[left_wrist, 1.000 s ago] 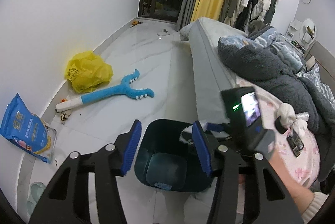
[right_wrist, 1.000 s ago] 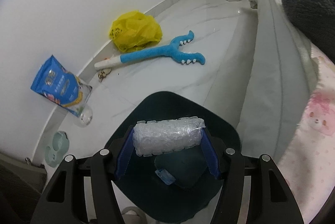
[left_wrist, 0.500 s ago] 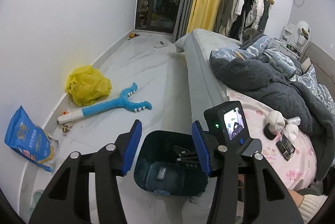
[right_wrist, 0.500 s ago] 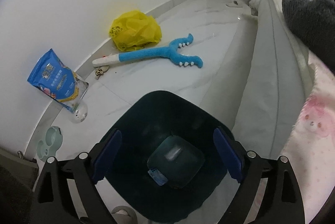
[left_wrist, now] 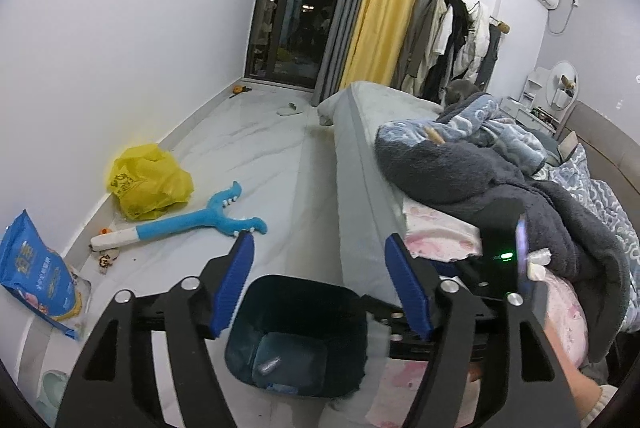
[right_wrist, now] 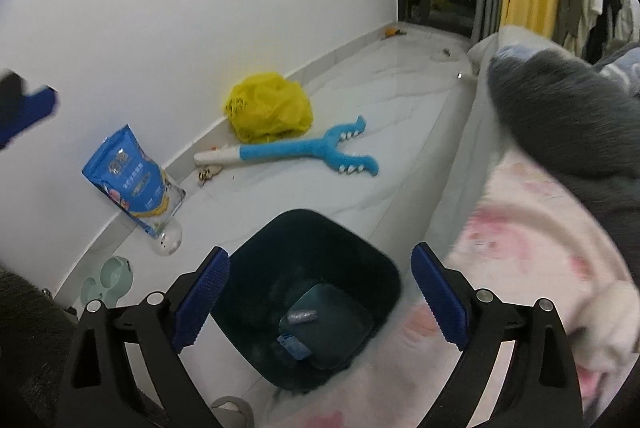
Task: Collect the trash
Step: 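Move both open tools back toward the remaining items on the sheet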
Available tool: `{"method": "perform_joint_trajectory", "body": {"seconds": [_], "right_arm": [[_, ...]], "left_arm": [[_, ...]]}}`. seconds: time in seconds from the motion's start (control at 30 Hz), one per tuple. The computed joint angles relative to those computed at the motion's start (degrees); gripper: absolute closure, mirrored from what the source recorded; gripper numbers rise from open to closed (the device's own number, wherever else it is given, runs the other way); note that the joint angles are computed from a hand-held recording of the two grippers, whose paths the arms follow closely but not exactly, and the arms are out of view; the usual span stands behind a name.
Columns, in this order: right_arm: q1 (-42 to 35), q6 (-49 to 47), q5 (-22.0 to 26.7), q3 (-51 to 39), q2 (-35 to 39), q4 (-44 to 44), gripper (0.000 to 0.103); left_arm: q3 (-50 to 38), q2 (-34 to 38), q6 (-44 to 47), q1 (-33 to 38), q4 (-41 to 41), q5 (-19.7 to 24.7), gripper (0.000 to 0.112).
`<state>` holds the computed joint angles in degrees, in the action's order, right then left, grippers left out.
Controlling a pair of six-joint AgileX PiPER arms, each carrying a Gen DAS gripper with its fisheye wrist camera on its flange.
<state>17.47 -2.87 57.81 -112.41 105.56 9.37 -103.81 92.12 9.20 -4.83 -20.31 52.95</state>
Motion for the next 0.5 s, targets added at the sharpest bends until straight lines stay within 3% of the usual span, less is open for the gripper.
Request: {"method": "perform_joint_trajectory", "body": {"seconds": [0.5], "right_arm": [[-13.36,-9.62,-3.16,12.72,-13.83,4.85,0.009]], "left_arm": [[0.87,0.7,5.31,-9.41,-0.11,-2.05,0.02]]}}
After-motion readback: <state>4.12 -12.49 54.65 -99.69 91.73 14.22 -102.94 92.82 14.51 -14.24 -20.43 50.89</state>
